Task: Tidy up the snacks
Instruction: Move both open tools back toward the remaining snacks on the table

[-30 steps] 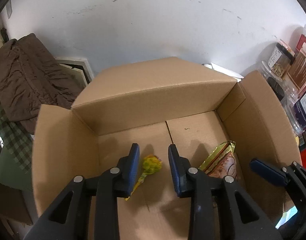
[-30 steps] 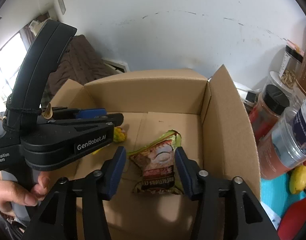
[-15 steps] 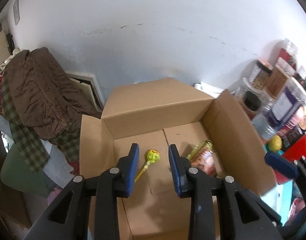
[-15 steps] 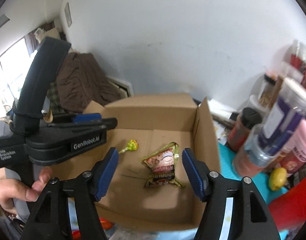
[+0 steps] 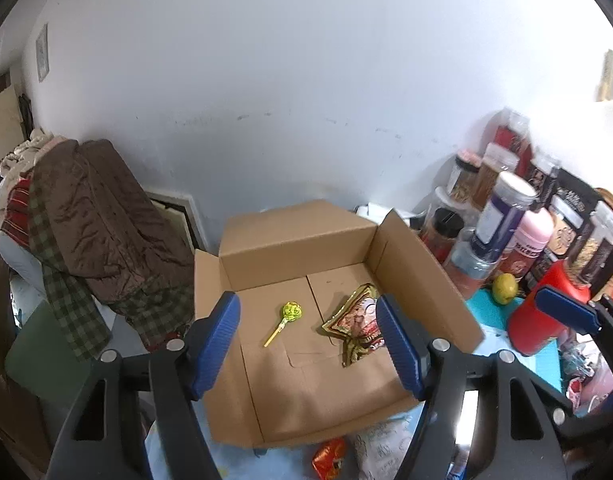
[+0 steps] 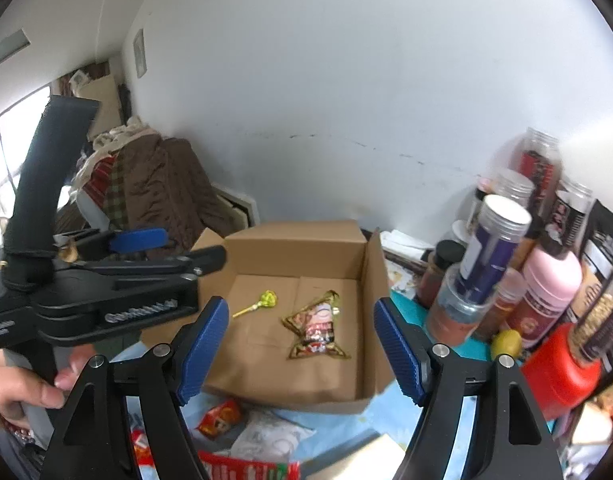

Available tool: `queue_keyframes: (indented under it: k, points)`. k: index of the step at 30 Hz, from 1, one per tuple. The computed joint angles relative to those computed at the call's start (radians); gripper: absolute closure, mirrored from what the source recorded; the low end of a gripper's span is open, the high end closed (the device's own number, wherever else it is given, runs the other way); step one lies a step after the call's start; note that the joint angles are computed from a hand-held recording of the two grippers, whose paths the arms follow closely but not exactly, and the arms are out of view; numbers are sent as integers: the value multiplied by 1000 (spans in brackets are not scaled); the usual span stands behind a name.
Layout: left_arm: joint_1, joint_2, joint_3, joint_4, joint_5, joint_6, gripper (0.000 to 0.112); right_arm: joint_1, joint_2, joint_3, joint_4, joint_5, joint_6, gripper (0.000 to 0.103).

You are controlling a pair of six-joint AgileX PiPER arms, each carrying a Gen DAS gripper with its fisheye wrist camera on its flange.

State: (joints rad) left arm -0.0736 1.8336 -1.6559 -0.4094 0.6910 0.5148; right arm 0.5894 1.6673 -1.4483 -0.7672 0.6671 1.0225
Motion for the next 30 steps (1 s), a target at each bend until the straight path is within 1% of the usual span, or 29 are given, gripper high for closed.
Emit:
queue_keyframes:
  k: [3,5,9,11,15,24,30]
  points:
    - [15,-63,68,-46,-26,44,42,38,-38,37,-54,31,64,26]
    - [31,-104,110,-93,-27,84,42,75,-72,68,-102,57,118,24]
    - [81,-192,205,-224,-4,220,42,155,-130,120,-181,118,212,22]
    - [101,-234,254,-266,3,278,42,195,-150,141,-217,146,255,20]
    - [142,-306,340,-331,32,372,42,276,-177,176,-273,199,332,19]
    - [235,-435,513,-428,105,533,42,436,-195,242,-336,312,476,19]
    - [279,-493,604,-457,139,602,42,500,-202,292,-346,347,562,19]
